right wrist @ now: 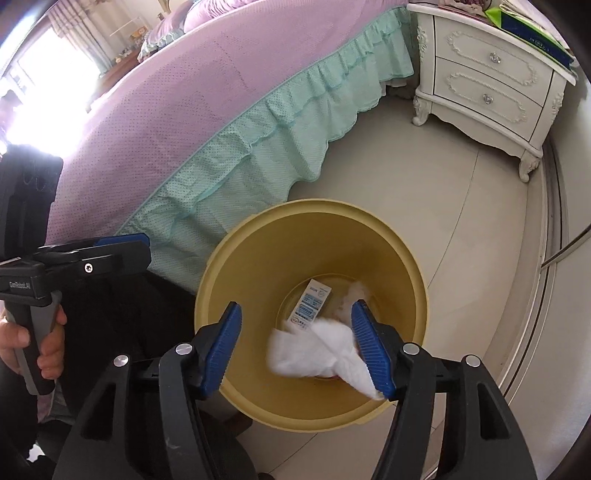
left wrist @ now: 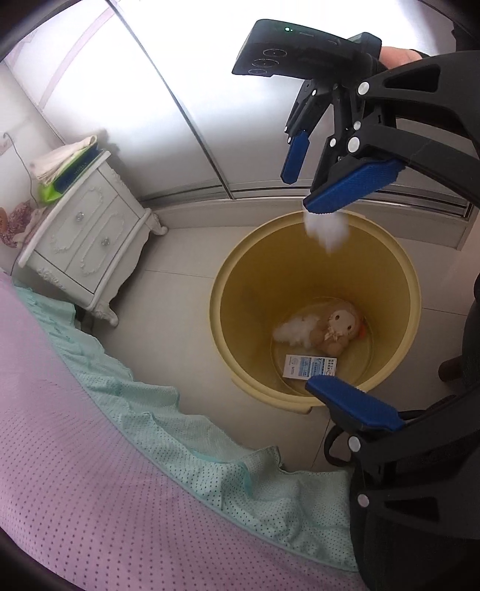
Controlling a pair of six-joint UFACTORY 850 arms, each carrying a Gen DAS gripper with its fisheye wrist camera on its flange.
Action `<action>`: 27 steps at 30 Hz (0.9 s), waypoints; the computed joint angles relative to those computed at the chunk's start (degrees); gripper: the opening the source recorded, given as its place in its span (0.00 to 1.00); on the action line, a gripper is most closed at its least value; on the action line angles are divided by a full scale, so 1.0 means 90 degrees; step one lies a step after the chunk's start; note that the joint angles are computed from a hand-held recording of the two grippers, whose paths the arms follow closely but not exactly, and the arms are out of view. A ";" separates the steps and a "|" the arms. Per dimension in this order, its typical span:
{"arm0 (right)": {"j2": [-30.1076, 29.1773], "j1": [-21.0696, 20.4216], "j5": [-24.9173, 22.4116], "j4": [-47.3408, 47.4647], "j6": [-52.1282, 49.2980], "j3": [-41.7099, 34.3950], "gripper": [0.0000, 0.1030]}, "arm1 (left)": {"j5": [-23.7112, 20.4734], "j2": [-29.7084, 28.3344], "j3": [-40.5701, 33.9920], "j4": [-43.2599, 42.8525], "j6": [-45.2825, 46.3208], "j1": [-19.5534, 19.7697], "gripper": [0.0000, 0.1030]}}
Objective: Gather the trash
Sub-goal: 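Move both tools back over the bed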
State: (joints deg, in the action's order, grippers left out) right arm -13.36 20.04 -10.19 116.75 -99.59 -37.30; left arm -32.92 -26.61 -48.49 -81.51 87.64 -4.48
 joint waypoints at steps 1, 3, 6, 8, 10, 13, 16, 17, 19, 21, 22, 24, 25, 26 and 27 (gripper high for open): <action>0.0039 -0.0051 -0.0143 0.0038 -0.0002 0.0034 0.59 | -0.0060 0.0010 0.0012 -0.0018 0.0016 0.0045 0.86; 0.0093 -0.0133 -0.0407 0.0027 0.0038 0.0083 0.57 | -0.0121 0.0076 0.0072 -0.0135 0.0119 0.0128 0.86; 0.0193 -0.0176 -0.0763 0.0223 -0.0203 0.0119 0.55 | -0.0228 0.0305 0.0262 -0.0317 0.0390 0.0317 0.86; 0.0244 -0.0165 -0.1159 0.0244 -0.0317 0.0077 0.55 | -0.0209 0.0623 0.0485 -0.0536 0.0676 0.0467 0.87; 0.0245 -0.0080 -0.1479 0.0179 -0.0393 -0.0073 0.55 | -0.0236 0.1042 0.0767 -0.0792 0.0941 0.0703 0.90; 0.0169 0.0263 -0.1701 0.0191 -0.0732 -0.0482 0.55 | -0.0111 0.1861 0.1277 -0.1229 0.1388 0.1100 0.91; -0.0018 0.0646 -0.1994 0.0036 -0.0892 -0.0985 0.56 | 0.0079 0.2780 0.1809 -0.1597 0.1673 0.1642 0.94; -0.0103 0.0787 -0.2093 -0.0040 -0.0922 -0.1170 0.56 | 0.0145 0.3081 0.1975 -0.1691 0.1743 0.1839 0.96; -0.0301 0.1094 -0.2214 -0.0340 -0.0870 -0.1589 0.58 | 0.0348 0.3741 0.2298 -0.1787 0.1755 0.2299 0.96; -0.0494 0.1401 -0.2259 -0.0592 -0.0811 -0.1989 0.71 | 0.0405 0.4291 0.2533 -0.1733 0.1678 0.2807 0.96; -0.0585 0.1563 -0.2253 -0.0636 -0.0851 -0.2185 0.75 | 0.0418 0.4584 0.2654 -0.1667 0.1613 0.3166 0.96; -0.0744 0.1846 -0.2282 -0.0589 -0.1039 -0.2513 0.83 | 0.0482 0.5075 0.2834 -0.1443 0.1386 0.3773 0.96; -0.0856 0.1971 -0.2318 -0.0665 -0.1040 -0.2706 0.86 | 0.0553 0.5334 0.2937 -0.1347 0.1295 0.4065 0.96; -0.0955 0.2081 -0.2315 -0.0725 -0.1011 -0.2887 0.90 | 0.0624 0.5549 0.3013 -0.1242 0.1223 0.4394 0.96; -0.1070 0.2206 -0.2342 -0.0777 -0.0993 -0.3088 0.90 | 0.0656 0.5705 0.3051 -0.1062 0.1079 0.4706 0.96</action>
State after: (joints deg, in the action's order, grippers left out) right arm -23.00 39.89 -31.27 109.76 -108.53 -65.09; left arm -27.02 24.74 -21.03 -91.06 97.35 37.87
